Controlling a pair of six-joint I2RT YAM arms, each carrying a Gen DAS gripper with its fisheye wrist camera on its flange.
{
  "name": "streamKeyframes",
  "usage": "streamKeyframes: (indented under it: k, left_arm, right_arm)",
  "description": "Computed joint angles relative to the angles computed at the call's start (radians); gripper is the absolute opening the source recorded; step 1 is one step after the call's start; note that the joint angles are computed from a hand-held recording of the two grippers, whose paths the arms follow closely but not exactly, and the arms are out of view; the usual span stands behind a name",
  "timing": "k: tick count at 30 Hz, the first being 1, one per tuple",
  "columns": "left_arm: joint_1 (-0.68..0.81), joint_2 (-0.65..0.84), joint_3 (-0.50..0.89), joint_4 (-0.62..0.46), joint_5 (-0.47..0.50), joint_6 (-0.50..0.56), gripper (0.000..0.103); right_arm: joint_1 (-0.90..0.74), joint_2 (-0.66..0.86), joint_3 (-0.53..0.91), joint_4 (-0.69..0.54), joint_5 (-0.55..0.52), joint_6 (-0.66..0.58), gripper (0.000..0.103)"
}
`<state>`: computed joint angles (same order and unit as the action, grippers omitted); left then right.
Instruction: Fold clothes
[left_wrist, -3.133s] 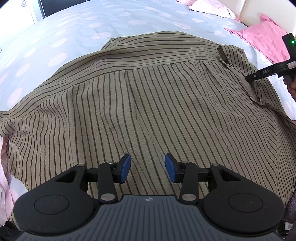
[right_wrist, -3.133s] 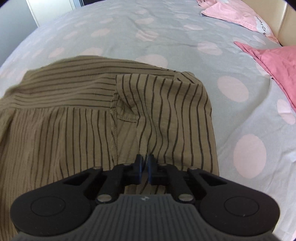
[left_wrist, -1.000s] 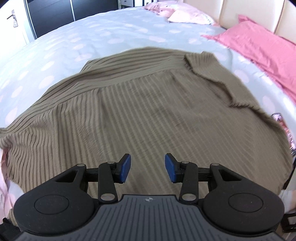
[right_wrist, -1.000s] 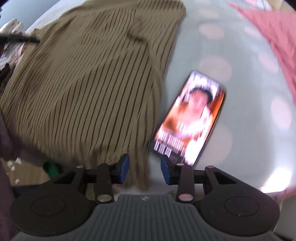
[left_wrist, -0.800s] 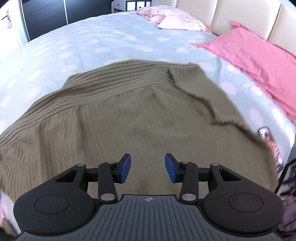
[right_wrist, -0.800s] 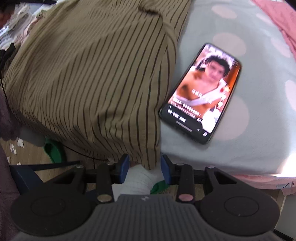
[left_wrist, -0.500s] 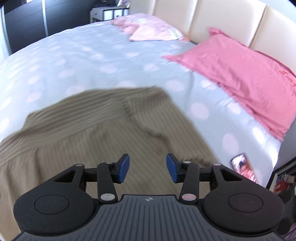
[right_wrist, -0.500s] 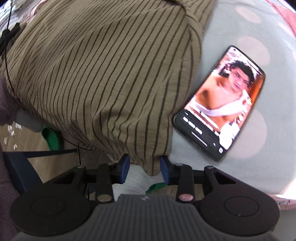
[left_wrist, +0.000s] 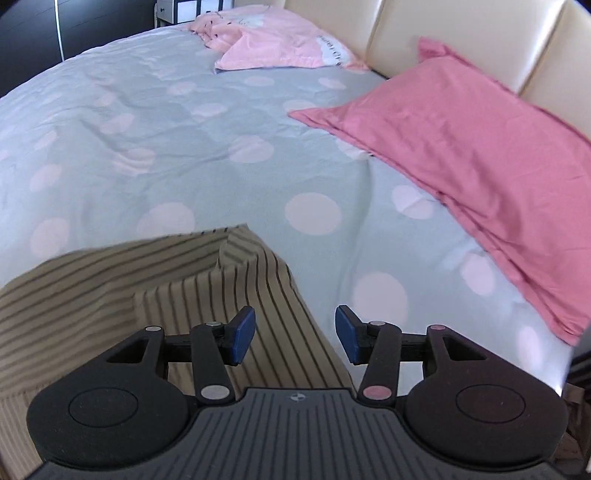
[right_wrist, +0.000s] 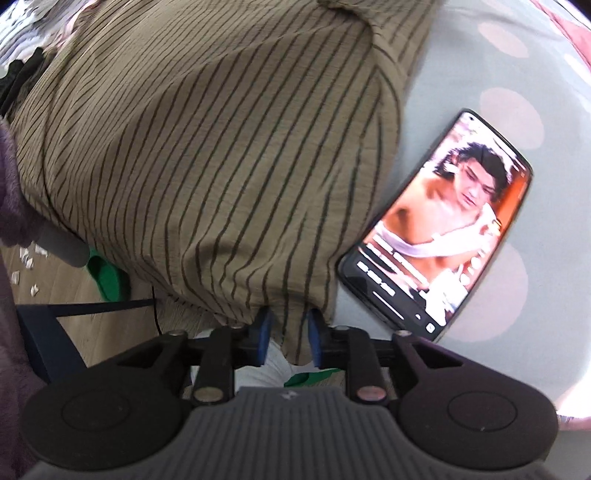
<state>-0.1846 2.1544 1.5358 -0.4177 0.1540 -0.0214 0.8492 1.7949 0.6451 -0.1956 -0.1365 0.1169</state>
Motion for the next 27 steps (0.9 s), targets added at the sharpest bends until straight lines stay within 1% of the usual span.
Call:
streamKeyframes:
  k: [1, 3, 7, 11, 12, 14, 15, 16, 17, 18, 19, 20, 21, 24, 27]
  left_arm:
    - [-0.003, 0.048, 0.054, -0.015, -0.005, -0.009, 0.046]
    - [-0.012, 0.133, 0.15, -0.041, -0.019, -0.027, 0.046]
    - [-0.029, 0.28, 0.334, -0.121, -0.069, -0.045, 0.046]
    - [-0.041, 0.413, 0.508, -0.229, -0.155, -0.092, 0.045]
    - [-0.041, 0.432, 0.53, -0.247, -0.162, -0.102, 0.044]
    - [-0.043, 0.432, 0.5, -0.214, -0.17, -0.102, 0.044]
    - [-0.045, 0.423, 0.477, -0.191, -0.176, -0.098, 0.044]
    - [-0.048, 0.413, 0.455, -0.172, -0.183, -0.097, 0.044]
    - [-0.05, 0.404, 0.433, -0.153, -0.19, -0.096, 0.042]
    - [-0.052, 0.394, 0.412, -0.134, -0.197, -0.095, 0.032]
    - [-0.054, 0.386, 0.397, -0.12, -0.204, -0.088, 0.027]
    - [-0.055, 0.379, 0.386, -0.111, -0.21, -0.076, 0.015]
    - [-0.055, 0.37, 0.373, -0.1, -0.216, -0.067, 0.008]
    - [-0.047, 0.339, 0.336, -0.072, -0.205, -0.06, 0.001]
    - [-0.026, 0.275, 0.259, -0.023, -0.173, -0.06, 0.001]
  right_arm:
    - [0.0, 0.004, 0.001, 0.003, -0.012, 0.0, 0.04]
    - [-0.016, 0.008, -0.001, 0.009, -0.037, -0.009, 0.042]
    - [-0.04, 0.017, 0.006, 0.007, -0.066, -0.001, 0.042]
    - [-0.047, 0.025, 0.017, -0.001, -0.078, 0.027, 0.042]
    - [-0.052, 0.027, 0.019, -0.001, -0.077, 0.038, 0.039]
    - [-0.062, 0.031, 0.021, -0.001, -0.076, 0.06, 0.03]
    - [-0.066, 0.033, 0.023, -0.001, -0.075, 0.071, 0.017]
    - [-0.071, 0.035, 0.024, -0.001, -0.074, 0.083, 0.01]
    - [-0.078, 0.032, 0.024, -0.004, -0.079, 0.092, 0.008]
    - [-0.085, 0.029, 0.023, -0.007, -0.086, 0.102, 0.005]
    - [-0.091, 0.026, 0.022, -0.011, -0.092, 0.111, 0.003]
    - [-0.082, 0.009, 0.02, -0.02, -0.084, 0.118, 0.003]
    - [-0.064, -0.012, 0.018, -0.033, -0.073, 0.125, 0.002]
    - [-0.006, -0.074, 0.019, -0.076, -0.042, 0.154, 0.001]
    - [0.048, -0.128, 0.016, -0.11, -0.022, 0.19, 0.001]
